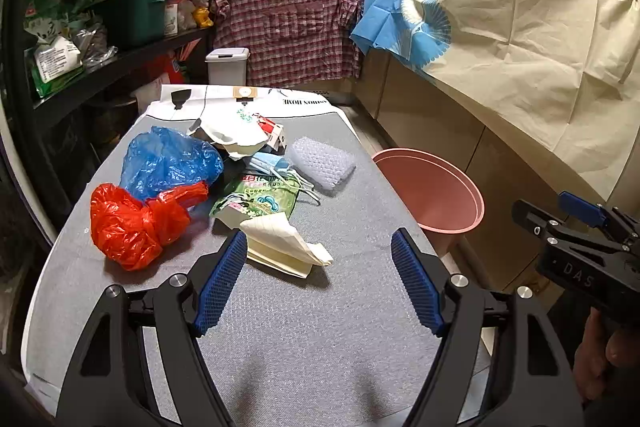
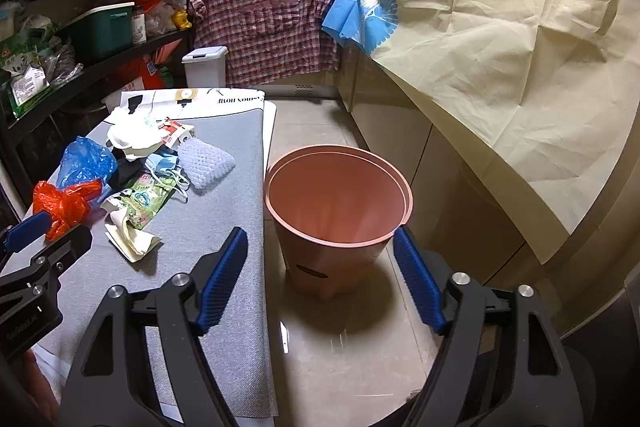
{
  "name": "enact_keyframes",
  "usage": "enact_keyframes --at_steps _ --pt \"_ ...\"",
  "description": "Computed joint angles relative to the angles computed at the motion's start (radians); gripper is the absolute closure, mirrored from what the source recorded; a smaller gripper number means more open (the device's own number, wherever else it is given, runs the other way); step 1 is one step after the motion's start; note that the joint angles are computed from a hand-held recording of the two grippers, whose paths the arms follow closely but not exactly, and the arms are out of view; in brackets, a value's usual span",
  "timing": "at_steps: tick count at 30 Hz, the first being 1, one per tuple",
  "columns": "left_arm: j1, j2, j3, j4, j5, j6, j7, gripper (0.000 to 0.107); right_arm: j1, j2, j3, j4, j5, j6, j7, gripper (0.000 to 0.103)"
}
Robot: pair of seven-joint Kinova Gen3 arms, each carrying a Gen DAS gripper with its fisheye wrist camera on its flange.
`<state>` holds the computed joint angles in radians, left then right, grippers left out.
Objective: Collect trash
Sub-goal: 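Grasp the red plastic bag with the left gripper while the right gripper grasps the white tissue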
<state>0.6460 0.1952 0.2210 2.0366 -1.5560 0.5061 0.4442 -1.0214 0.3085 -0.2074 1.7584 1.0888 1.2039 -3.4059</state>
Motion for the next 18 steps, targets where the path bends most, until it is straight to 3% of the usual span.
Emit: enact_keyframes --at_steps 9,14,18 --pt "-0.033 -0.014 0.002 0.023 -0.06 -0.023 0.062 0.036 0.016 0.006 0.006 -0.03 -0.007 -0.021 0.029 0.044" --pt "-0.054 -0.014 -0.001 0.018 -0.031 -0.006 0.04 0.041 0.038 0.012 0.016 -0.057 -0.007 -0.104 0.052 0.053" --pt "-0.073 -0.017 -0.02 0.023 -0.009 0.025 0.055 0.042 0.071 0.033 0.031 -0.098 -0.018 -0.234 0.107 0.057"
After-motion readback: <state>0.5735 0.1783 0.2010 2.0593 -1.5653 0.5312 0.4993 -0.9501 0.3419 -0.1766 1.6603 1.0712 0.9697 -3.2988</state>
